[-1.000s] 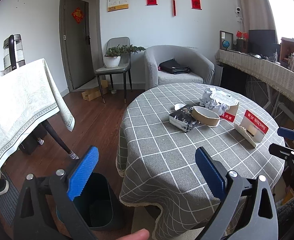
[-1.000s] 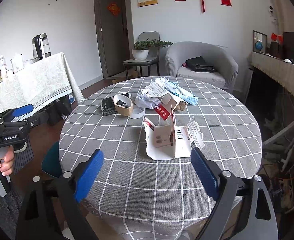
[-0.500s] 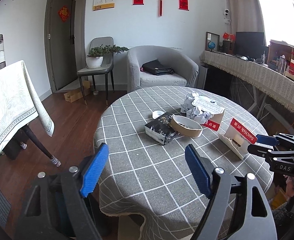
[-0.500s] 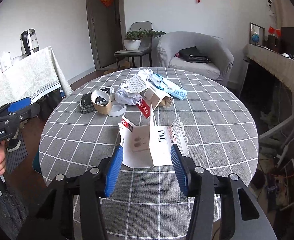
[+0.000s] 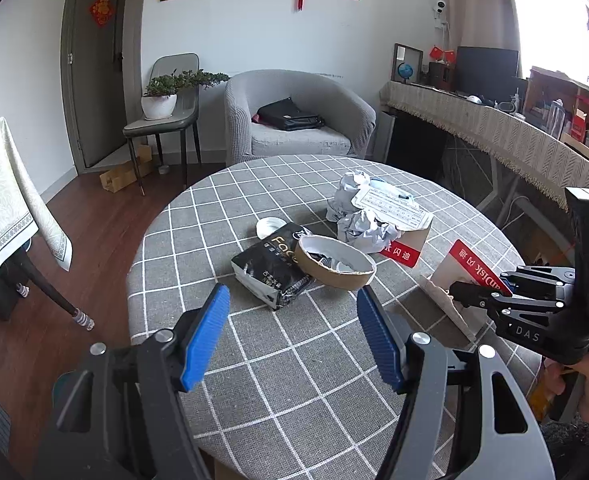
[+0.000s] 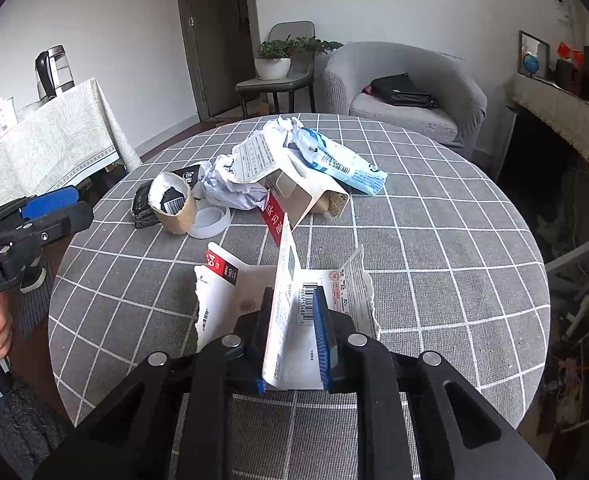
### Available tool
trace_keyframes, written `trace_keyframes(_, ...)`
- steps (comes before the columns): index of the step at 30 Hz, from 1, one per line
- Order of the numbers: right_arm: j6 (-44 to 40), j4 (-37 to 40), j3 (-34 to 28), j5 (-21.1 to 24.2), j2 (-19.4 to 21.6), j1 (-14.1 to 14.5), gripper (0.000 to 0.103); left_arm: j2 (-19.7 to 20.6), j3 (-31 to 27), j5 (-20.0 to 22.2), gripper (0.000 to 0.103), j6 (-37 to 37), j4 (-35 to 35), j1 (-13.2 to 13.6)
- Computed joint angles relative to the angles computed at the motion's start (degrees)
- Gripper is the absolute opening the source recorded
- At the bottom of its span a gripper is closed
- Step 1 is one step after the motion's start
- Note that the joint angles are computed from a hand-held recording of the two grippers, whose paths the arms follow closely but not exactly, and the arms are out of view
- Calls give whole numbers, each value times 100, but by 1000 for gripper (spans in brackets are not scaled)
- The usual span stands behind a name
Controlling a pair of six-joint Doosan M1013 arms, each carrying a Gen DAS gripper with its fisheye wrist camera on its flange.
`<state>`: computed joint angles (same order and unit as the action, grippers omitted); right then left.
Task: Collect trash
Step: 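Reach both tools toward the table while the right tool grasps the torn white box, then grasp the brown tape roll with the left tool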
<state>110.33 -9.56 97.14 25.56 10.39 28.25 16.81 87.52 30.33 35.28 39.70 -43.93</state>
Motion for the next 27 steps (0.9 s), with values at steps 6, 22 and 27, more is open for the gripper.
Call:
trace_keyframes(6,-460,321,103,-186,-55,-37,3,213,-273,108,68,238,-426,0)
trace_keyframes(22,-1067,1252,445,-578,-331,-335,2,870,-1179,1457,72,-84,166,-206)
trace_keyframes(27,-1163,1366,416,-558,-308,-332,2,940,-1314,1592,72,111,40,-196)
